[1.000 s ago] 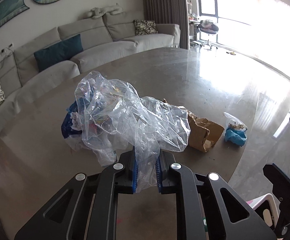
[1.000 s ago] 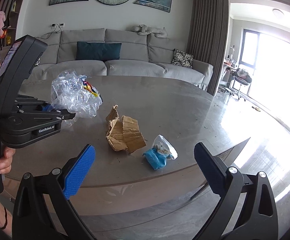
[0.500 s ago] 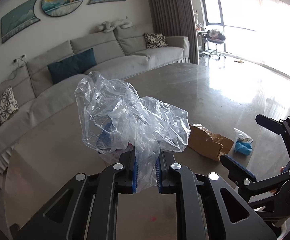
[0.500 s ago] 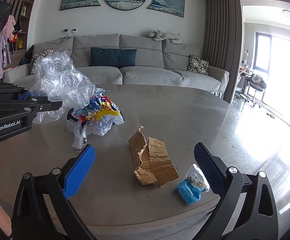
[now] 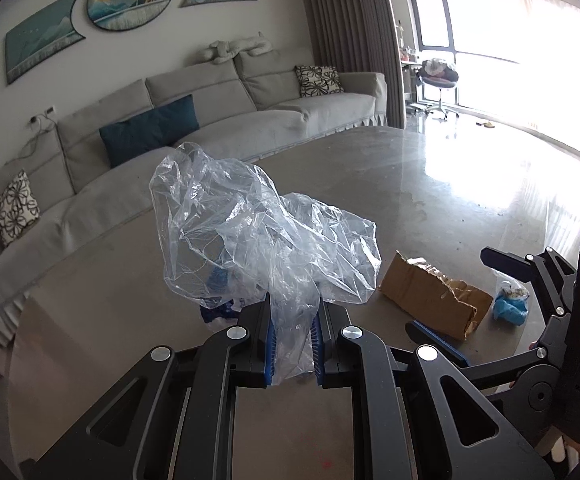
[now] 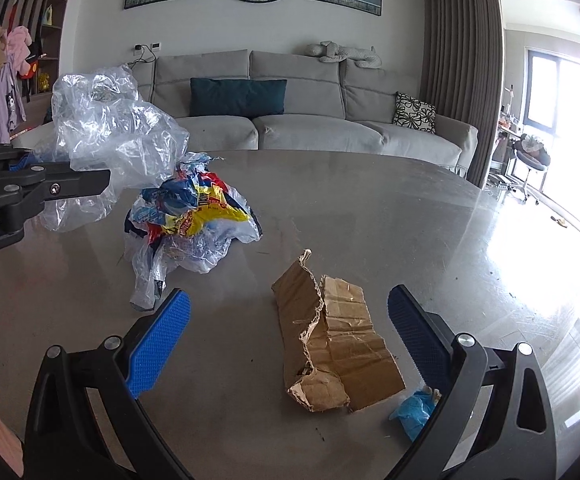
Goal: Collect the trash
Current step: 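Grasp the torn brown cardboard with the right gripper while the left gripper holds the bag, then carry bag and cardboard over the white bin and open the left gripper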
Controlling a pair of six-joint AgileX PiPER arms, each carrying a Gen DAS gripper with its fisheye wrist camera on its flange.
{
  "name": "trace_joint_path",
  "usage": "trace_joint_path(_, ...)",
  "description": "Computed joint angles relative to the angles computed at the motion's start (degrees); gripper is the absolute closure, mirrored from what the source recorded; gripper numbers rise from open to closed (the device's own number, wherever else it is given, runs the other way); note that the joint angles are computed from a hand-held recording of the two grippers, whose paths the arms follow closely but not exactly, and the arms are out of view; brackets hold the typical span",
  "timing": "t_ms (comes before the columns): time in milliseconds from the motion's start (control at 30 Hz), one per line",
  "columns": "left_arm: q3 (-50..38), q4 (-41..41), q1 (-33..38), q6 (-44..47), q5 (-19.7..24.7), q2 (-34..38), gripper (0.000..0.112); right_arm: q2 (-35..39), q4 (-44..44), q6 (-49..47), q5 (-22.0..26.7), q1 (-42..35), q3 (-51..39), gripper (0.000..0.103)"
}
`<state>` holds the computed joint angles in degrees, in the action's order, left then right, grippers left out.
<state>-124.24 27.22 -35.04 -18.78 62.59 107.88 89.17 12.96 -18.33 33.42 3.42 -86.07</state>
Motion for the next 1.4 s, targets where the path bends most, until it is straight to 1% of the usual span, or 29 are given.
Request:
trace_joint_path(100,-0.77,-1.00,0.39,0.32,0.24,0.89,0.097,1.05,-0.03,-0.46,0.36,0.08,-0.85,0.005)
trace_joint_path(200,-4.20,-1.63,0.78,1.43,1.72,2.99,0.097,2.16,-0.60,-0.66,1.20,0.23,-1.97,0.005)
trace_joint_path(367,-6.45,-2.42,1.52,2.44,2.55,4.40,0.097,4.46,-0.04,-0.83,2.78,-0.06,-4.05,0.005)
trace_joint_path(400,-6.90,-2.40,1.47,2.52,2.78,4.63,0.097,4.74,0.97,-1.48,3.10,-0.39,-4.28,0.010)
trace_joint_path(433,-6.96,-2.46,1.48,2.57,2.86,4.65,0.097,5.00,0.98,-1.24,3.43,-0.43,-4.48,0.033)
trace_joint_path(467,-7.52,-2.43,1.48,2.64,3.19,4.91,0.097,5.80,0.05,-0.26,4.68,-0.37,-5.50,0.050)
trace_joint_path(500,-7.68,-2.43,1.55,2.70,3.35,4.93,0.097,6.91,-0.74,0.49,6.62,-0.38,-6.92,0.076)
trace_joint_path(533,-7.68,-2.48,1.59,2.76,3.46,4.86,0.097,7.79,-0.89,0.86,8.16,-0.40,-7.81,0.091)
trace_joint_path(567,-7.94,-2.55,1.54,2.78,3.69,4.92,0.097,8.18,0.17,0.31,8.81,-0.74,-7.93,0.094)
trace_joint_path(600,-8.11,-2.53,1.52,2.85,3.74,4.96,0.097,7.78,1.59,-0.56,8.38,-1.08,-7.06,0.096)
trace_joint_path(767,-7.56,-1.86,0.89,2.28,3.73,4.25,0.097,4.60,0.76,-0.73,7.00,0.16,-3.59,0.097)
trace_joint_path(833,-6.87,-1.69,0.69,1.88,3.68,3.55,0.097,2.48,-1.26,0.75,5.92,1.16,-1.81,0.097)
trace_joint_path(967,-2.85,-0.82,-0.54,0.35,2.53,0.58,0.097,-2.92,-2.00,2.05,5.96,1.46,1.09,0.097)
trace_joint_path(1000,-1.82,-0.52,-0.98,-0.05,2.26,-0.22,0.097,-3.97,-1.73,1.97,6.83,1.10,0.90,0.097)
trace_joint_path(1167,5.57,-0.61,-3.16,-1.81,-0.11,-5.55,0.097,-13.39,-1.35,2.33,7.89,-0.38,5.18,0.097)
trace_joint_path(1400,13.40,1.80,-10.87,-6.93,-0.89,-11.04,0.097,-26.14,-1.44,2.90,13.60,-6.02,10.54,0.097)
